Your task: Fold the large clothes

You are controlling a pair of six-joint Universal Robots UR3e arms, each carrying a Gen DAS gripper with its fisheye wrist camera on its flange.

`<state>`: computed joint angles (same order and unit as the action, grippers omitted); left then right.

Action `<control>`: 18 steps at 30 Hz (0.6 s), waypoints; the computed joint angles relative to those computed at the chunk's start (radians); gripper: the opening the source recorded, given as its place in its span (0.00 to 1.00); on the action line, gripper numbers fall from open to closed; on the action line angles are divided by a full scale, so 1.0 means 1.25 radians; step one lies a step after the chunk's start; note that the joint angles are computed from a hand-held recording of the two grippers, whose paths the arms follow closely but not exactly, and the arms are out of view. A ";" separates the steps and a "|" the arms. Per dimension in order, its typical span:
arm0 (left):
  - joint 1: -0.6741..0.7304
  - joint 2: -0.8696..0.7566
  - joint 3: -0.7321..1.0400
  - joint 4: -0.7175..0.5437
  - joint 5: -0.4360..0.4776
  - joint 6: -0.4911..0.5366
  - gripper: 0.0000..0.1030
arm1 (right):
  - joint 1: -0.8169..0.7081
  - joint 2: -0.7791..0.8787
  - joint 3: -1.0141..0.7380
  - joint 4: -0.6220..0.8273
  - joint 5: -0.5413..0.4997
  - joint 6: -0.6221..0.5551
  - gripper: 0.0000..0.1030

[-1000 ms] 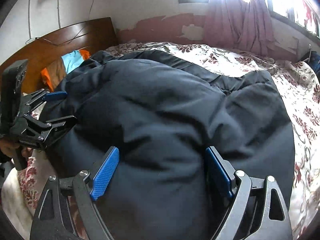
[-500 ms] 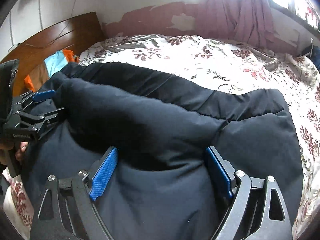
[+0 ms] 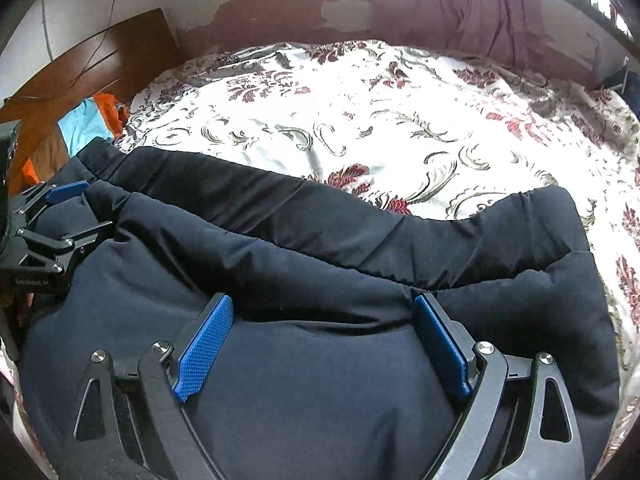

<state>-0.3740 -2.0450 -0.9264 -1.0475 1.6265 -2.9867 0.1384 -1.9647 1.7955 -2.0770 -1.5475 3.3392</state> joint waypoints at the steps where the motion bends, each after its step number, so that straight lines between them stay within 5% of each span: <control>1: 0.002 -0.008 0.009 -0.005 -0.004 0.001 1.00 | -0.005 0.001 0.005 -0.004 0.008 -0.001 0.86; 11: 0.054 -0.053 0.070 -0.060 -0.120 -0.026 1.00 | -0.055 -0.030 0.087 -0.076 0.068 -0.019 0.88; 18: 0.040 -0.038 -0.016 0.053 -0.104 -0.038 1.00 | -0.059 -0.036 0.130 -0.128 0.077 -0.016 0.90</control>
<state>-0.3236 -2.0923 -0.9462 -0.9812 1.4960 -3.0348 0.0646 -2.0092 1.9582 -2.2369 -1.4508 3.3198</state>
